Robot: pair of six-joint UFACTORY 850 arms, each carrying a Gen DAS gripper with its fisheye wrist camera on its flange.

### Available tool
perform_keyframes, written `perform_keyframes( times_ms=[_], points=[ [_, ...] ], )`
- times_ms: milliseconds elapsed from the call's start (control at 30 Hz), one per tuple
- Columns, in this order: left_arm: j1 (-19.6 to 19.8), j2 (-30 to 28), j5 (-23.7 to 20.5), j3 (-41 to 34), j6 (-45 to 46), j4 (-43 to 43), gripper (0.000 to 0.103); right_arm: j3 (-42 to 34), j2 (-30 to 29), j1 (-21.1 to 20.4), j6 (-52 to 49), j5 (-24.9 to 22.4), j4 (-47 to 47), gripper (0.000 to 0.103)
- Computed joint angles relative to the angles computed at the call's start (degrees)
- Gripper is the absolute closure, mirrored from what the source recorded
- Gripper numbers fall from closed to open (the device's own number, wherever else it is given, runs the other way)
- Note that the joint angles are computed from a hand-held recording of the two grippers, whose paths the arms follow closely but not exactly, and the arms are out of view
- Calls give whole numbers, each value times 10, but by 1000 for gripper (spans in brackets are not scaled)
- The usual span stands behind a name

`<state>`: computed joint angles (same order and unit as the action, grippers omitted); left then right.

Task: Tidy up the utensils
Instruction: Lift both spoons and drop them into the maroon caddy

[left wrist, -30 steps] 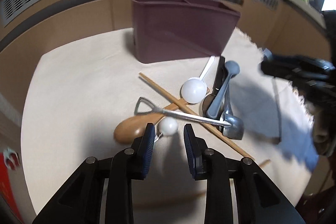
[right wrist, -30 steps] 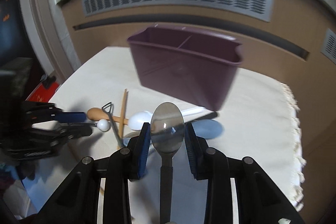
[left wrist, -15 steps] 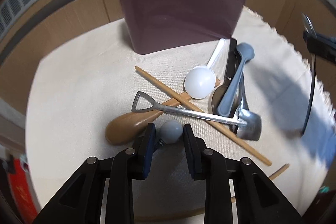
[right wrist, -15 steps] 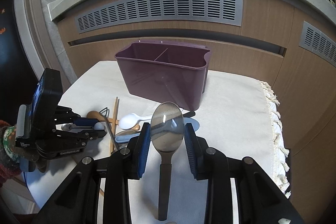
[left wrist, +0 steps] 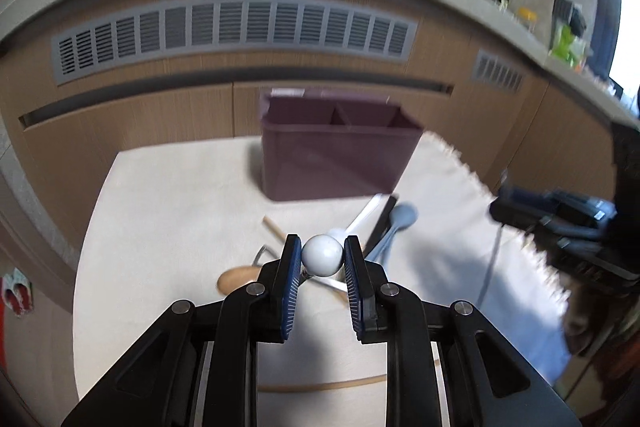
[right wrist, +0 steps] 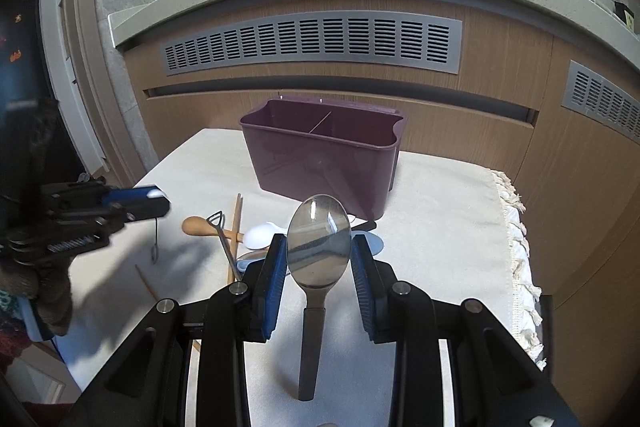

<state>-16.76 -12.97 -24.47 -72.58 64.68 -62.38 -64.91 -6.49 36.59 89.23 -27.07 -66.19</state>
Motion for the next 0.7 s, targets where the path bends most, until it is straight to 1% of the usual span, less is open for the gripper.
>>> perform_keyframes(
  times_ms=[67,133,200,267,300,333,400,467,500,600,667,700],
  points=[
    [-3,4,-10,-14,25,-40,81,3,5,-2,24,7,-19,73],
    [-1,12,-23,-37,67,-92,81,3,15,-4,72,9,-67,73],
    [2,2,-48,-91,113,-162,81,-8,26,-7,109,6,-125,73],
    [6,-24,-78,-154,117,-200,81,-48,26,-13,105,-11,-167,73],
    [8,-46,-98,-195,107,-211,81,-70,22,-17,98,-16,-177,73],
    [10,-60,-108,-219,99,-216,81,-92,17,-24,92,-17,-185,73],
    [12,-116,-127,-294,77,-230,81,-133,2,-41,86,-8,-201,73],
    [12,-166,-142,-354,41,-223,81,-168,-19,-59,85,-1,-207,73],
    [12,-200,-152,-395,2,-201,81,-183,-33,-70,93,3,-213,73],
    [16,-269,-182,-470,-72,-168,81,-207,-66,-101,95,38,-194,73],
    [13,-293,-184,-488,-92,-155,81,-214,-89,-113,108,51,-200,73],
    [13,-320,-187,-519,-123,-132,81,-220,-101,-116,101,53,-195,73]
  ],
)
